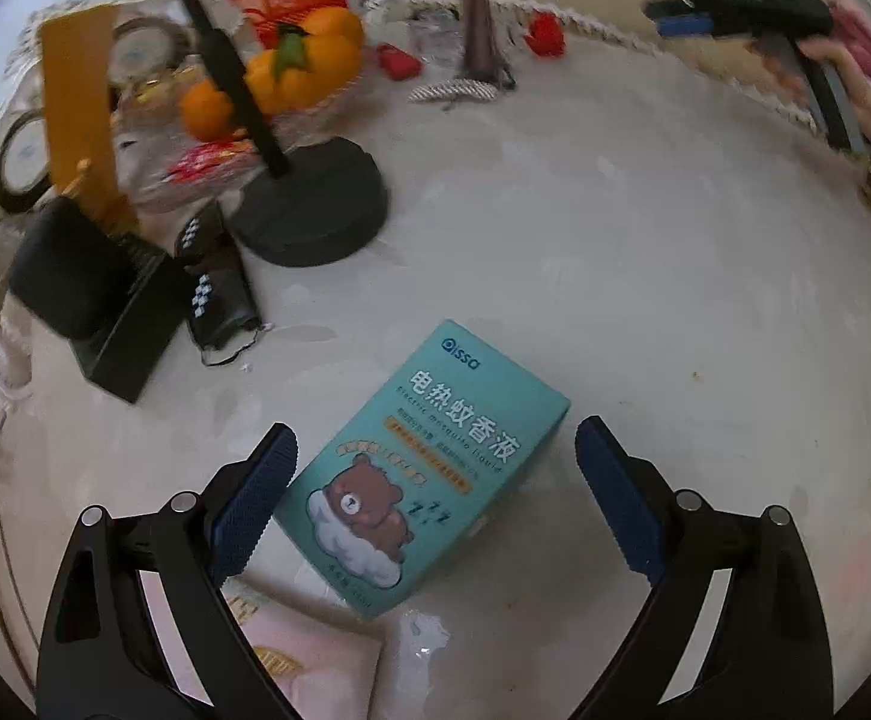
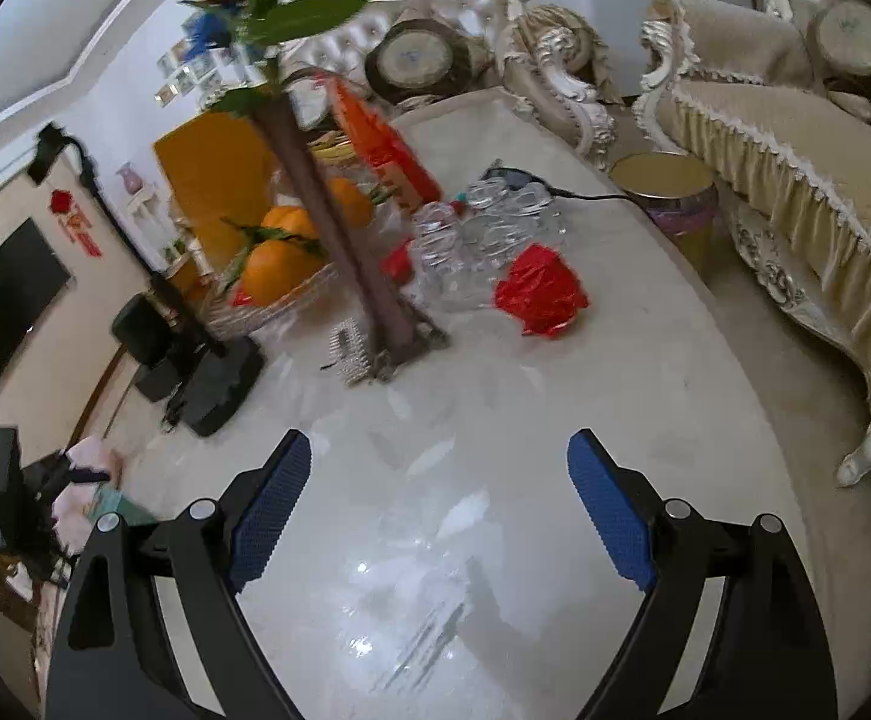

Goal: Collect trash
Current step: 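Grasp the teal mosquito-liquid box with the left tool while the right tool grasps the red bow, then carry the teal box and red bow over the wastebasket and open both tools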

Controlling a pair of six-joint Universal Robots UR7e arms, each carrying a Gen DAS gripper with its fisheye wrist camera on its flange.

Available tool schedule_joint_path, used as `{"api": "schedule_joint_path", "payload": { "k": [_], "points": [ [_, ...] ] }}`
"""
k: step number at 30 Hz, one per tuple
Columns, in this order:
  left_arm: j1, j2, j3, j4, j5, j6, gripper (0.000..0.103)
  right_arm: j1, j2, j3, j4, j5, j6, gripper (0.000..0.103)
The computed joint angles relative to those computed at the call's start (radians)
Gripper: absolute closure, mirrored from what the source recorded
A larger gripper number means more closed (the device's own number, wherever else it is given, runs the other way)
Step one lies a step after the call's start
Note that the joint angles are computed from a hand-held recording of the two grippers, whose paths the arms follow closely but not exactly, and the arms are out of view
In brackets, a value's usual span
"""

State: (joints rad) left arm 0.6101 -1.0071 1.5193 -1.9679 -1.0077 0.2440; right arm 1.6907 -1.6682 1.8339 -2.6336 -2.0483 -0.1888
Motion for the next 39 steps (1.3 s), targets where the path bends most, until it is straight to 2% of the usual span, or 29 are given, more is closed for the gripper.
{"api": "schedule_joint_path", "payload": {
  "k": [2, 3, 6, 8, 9, 11, 15, 16, 17, 18, 19, 21, 23, 24, 27, 29, 34, 37, 39],
  "points": [
    [-0.004, 0.020, -0.019, 0.040, 0.022, -0.043, 0.012, 0.008, 0.037, -0.012, -0.039, -0.068, -0.028, 0.020],
    [-0.002, 0.026, -0.031, 0.058, 0.008, -0.073, 0.012, 0.010, 0.053, -0.016, -0.062, -0.090, -0.044, 0.020],
    [0.019, 0.058, -0.104, 0.176, -0.085, -0.262, 0.012, 0.024, 0.130, -0.040, -0.172, -0.196, -0.134, 0.020],
    [0.020, 0.072, -0.110, 0.204, -0.106, -0.366, 0.012, 0.031, 0.193, -0.071, -0.251, -0.274, -0.214, 0.020],
    [0.009, 0.073, -0.092, 0.196, -0.076, -0.389, 0.012, 0.028, 0.235, -0.101, -0.276, -0.309, -0.264, 0.020],
    [-0.014, 0.059, -0.038, 0.126, -0.026, -0.381, 0.011, 0.019, 0.276, -0.135, -0.284, -0.346, -0.290, 0.020],
    [-0.020, 0.035, 0.028, 0.019, -0.017, -0.443, 0.011, -0.017, 0.329, -0.199, -0.237, -0.352, -0.277, 0.021],
    [-0.025, 0.033, 0.040, 0.006, -0.001, -0.447, 0.011, -0.026, 0.331, -0.211, -0.202, -0.351, -0.251, 0.025],
    [-0.027, 0.032, 0.047, -0.005, 0.007, -0.458, 0.011, -0.036, 0.325, -0.222, -0.147, -0.338, -0.210, 0.034],
    [-0.031, 0.029, 0.056, -0.018, 0.019, -0.472, 0.014, -0.050, 0.313, -0.229, -0.099, -0.304, -0.174, 0.051],
    [-0.033, 0.025, 0.063, -0.026, 0.026, -0.483, 0.024, -0.055, 0.303, -0.228, -0.093, -0.288, -0.157, 0.070],
    [-0.035, 0.014, 0.076, -0.050, 0.032, -0.503, 0.029, -0.058, 0.289, -0.220, -0.083, -0.281, -0.142, 0.073],
    [-0.042, 0.006, 0.091, -0.068, 0.055, -0.520, 0.048, -0.054, 0.273, -0.196, -0.114, -0.285, -0.162, 0.074],
    [-0.042, -0.001, 0.094, -0.070, 0.054, -0.534, 0.054, -0.049, 0.271, -0.190, -0.126, -0.286, -0.171, 0.075],
    [-0.033, -0.023, 0.104, -0.079, 0.026, -0.573, 0.054, -0.033, 0.245, -0.169, -0.112, -0.278, -0.157, 0.075],
    [-0.030, -0.030, 0.104, -0.075, 0.028, -0.597, 0.054, -0.014, 0.232, -0.154, -0.111, -0.302, -0.151, 0.075],
    [-0.061, -0.064, 0.139, -0.096, 0.023, -0.668, 0.054, 0.043, 0.140, -0.100, -0.023, -0.286, -0.065, 0.075],
    [-0.120, -0.118, 0.167, -0.088, 0.007, -0.703, 0.054, 0.111, 0.049, -0.046, 0.037, -0.269, -0.051, 0.075],
    [-0.202, -0.169, 0.193, -0.056, 0.035, -0.721, 0.054, 0.173, -0.022, 0.004, 0.074, -0.260, -0.050, 0.075]
  ]
}}
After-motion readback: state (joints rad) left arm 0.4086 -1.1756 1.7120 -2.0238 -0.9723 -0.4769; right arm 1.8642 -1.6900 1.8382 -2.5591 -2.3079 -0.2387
